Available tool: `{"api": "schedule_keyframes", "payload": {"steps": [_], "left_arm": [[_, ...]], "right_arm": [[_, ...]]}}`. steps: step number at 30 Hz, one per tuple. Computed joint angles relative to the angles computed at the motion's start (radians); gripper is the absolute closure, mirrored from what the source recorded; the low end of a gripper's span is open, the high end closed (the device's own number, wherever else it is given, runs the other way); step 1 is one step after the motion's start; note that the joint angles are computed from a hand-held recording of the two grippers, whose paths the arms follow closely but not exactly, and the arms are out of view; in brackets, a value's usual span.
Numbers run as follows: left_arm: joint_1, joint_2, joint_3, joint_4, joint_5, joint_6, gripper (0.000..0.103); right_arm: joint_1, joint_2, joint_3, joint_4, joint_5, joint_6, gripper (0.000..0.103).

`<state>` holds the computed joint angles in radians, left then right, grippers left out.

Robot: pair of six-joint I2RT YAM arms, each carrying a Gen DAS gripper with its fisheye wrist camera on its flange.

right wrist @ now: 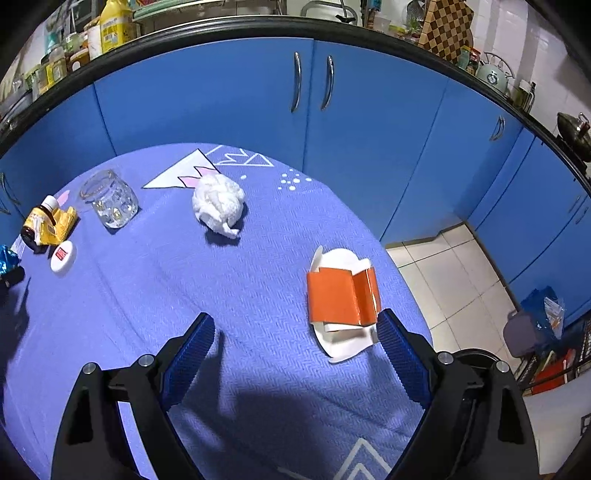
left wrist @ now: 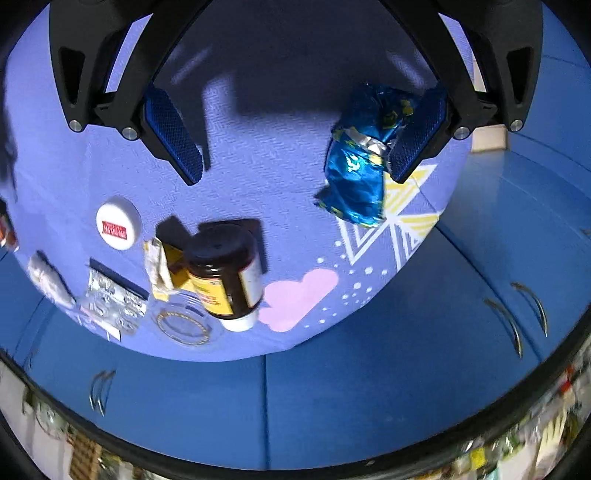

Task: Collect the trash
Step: 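Grasp the blue foil wrapper with the left tool while the right grasps the orange packet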

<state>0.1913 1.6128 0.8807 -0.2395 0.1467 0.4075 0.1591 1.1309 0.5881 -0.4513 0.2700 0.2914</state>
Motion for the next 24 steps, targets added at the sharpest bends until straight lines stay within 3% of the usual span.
{"api": "schedule_keyframes", "payload": {"steps": [2, 4, 6, 8, 10, 12, 13, 18, 24], "left_arm": [[-0.007, -0.003, -0.003, 0.009, -0.010, 0.005, 0.004], [-0.004, 0.016, 0.016, -0.005, -0.005, 0.009, 0.016], [0.000, 0.041, 0.032, -0.012, -0.002, 0.006, 0.021], [0.006, 0.040, 0.037, -0.027, 0.026, 0.009, 0.032], [0.011, 0.032, 0.035, -0.044, 0.058, 0.022, 0.052], [0.004, 0.015, 0.018, -0.033, 0.050, 0.033, 0.056], [0.004, 0.013, 0.016, -0.034, 0.053, 0.038, 0.064], [0.006, 0.009, 0.014, -0.038, 0.059, 0.053, 0.065], [0.010, 0.004, 0.003, -0.025, 0.058, 0.082, 0.066]], "right_arm": [[0.002, 0.002, 0.004, -0.004, 0.002, -0.001, 0.016], [0.005, -0.008, 0.002, -0.010, 0.009, -0.005, 0.016], [0.003, -0.014, -0.002, -0.013, 0.012, -0.006, 0.016], [-0.004, -0.005, -0.004, -0.007, 0.011, -0.007, 0.016], [-0.009, -0.005, -0.008, -0.007, 0.015, -0.006, 0.016], [-0.012, -0.004, -0.013, -0.006, 0.017, -0.006, 0.016], [-0.015, -0.007, -0.015, -0.006, 0.016, -0.006, 0.016], [-0.038, 0.003, -0.017, 0.001, 0.011, -0.021, 0.016], [-0.117, 0.061, -0.026, 0.049, -0.081, -0.057, 0.016]]}}
